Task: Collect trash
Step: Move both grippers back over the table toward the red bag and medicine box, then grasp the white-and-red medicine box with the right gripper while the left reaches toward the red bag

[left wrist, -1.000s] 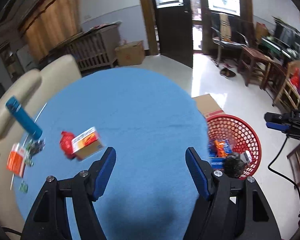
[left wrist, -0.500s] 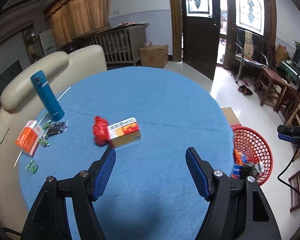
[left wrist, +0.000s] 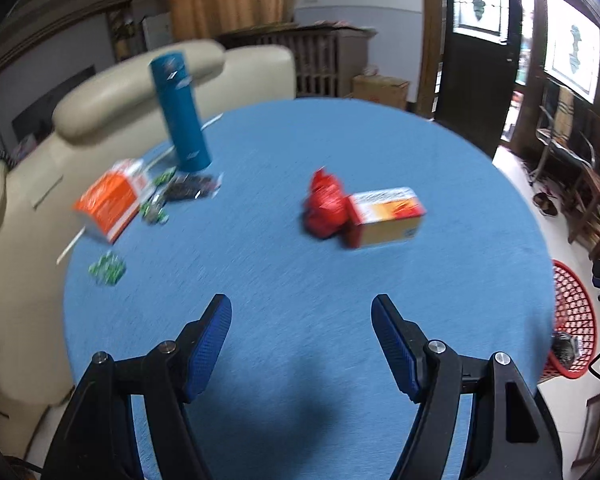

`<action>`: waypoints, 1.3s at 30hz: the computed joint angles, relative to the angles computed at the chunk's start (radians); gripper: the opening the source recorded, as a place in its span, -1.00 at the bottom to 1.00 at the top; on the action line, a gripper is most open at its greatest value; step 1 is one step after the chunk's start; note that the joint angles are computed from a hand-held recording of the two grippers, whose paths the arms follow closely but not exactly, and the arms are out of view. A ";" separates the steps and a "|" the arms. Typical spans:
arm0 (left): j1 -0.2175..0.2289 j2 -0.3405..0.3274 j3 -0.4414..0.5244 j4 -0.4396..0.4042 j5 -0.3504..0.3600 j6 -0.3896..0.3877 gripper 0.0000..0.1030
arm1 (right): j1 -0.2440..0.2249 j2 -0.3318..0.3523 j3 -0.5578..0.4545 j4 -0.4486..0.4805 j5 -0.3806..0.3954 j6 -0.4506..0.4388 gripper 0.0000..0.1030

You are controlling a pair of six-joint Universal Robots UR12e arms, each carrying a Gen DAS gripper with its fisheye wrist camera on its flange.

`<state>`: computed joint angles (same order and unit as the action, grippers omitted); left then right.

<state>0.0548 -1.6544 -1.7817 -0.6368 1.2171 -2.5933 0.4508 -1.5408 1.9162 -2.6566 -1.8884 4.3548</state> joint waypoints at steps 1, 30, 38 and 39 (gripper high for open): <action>0.003 -0.003 0.000 -0.004 0.007 -0.003 0.42 | -0.004 0.013 -0.013 0.006 0.018 -0.012 -0.30; 0.012 -0.112 0.091 -0.067 0.131 -0.045 0.42 | -0.184 0.406 -0.432 -0.060 0.481 -0.535 0.28; -0.004 -0.149 0.134 -0.079 0.160 -0.049 0.42 | -0.184 0.421 -0.474 0.087 0.634 -0.785 0.32; -0.006 -0.152 0.138 -0.075 0.163 -0.052 0.42 | -0.176 0.418 -0.473 0.099 0.626 -0.798 0.33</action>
